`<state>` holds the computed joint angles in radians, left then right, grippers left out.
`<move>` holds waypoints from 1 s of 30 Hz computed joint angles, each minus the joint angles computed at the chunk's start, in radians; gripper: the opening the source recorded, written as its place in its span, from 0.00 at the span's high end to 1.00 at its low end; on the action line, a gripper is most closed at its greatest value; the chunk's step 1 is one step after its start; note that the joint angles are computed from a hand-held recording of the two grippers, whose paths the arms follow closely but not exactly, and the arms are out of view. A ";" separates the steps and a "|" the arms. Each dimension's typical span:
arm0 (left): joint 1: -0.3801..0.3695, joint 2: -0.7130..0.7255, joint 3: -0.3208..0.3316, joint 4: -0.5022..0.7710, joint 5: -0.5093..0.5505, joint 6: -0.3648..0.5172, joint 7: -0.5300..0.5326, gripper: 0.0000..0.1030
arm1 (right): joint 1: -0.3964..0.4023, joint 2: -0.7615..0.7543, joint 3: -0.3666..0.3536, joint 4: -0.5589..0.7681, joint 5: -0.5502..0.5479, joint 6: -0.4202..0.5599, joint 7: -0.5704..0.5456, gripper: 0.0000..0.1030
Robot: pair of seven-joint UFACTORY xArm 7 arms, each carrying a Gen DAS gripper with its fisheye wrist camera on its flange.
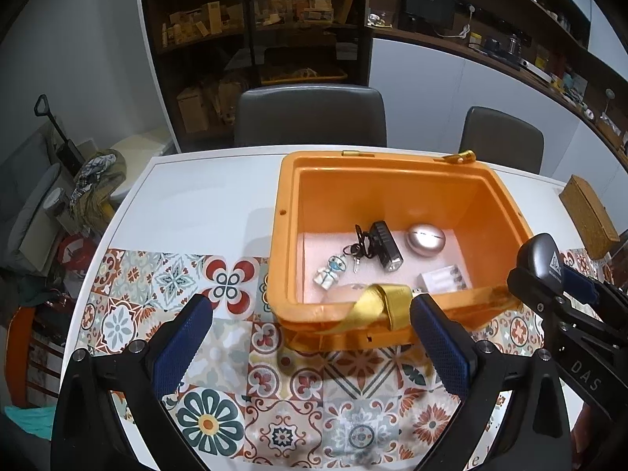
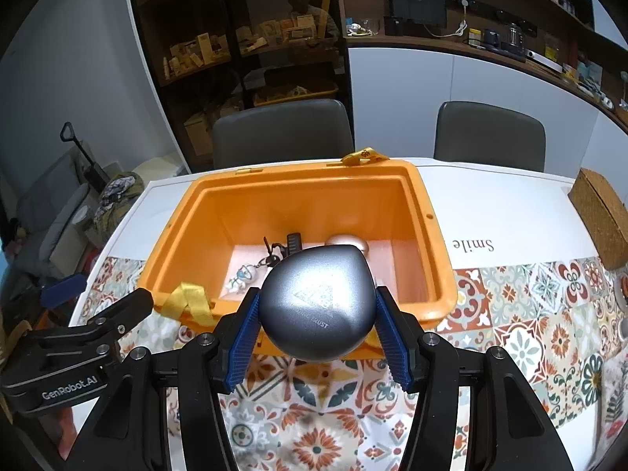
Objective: Organize rigid objects
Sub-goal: 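Lower the grey object into the crate and open the right gripper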
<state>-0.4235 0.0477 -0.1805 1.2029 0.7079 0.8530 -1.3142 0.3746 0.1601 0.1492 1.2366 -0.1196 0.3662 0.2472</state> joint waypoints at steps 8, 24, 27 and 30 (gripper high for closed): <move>0.005 0.049 0.022 0.055 0.003 0.007 0.034 0.00 | 0.015 0.071 -0.013 0.102 -0.029 0.057 0.007 0.45; 0.016 0.093 0.061 0.087 -0.037 -0.001 0.058 0.00 | 0.050 0.241 -0.040 0.330 -0.040 0.220 0.013 0.45; 0.014 0.095 0.063 0.088 -0.035 0.006 0.059 0.00 | 0.064 0.259 -0.051 0.350 -0.056 0.237 0.032 0.45; 0.015 0.094 0.064 0.086 -0.040 0.007 0.059 0.00 | 0.072 0.263 -0.059 0.356 -0.075 0.242 0.044 0.39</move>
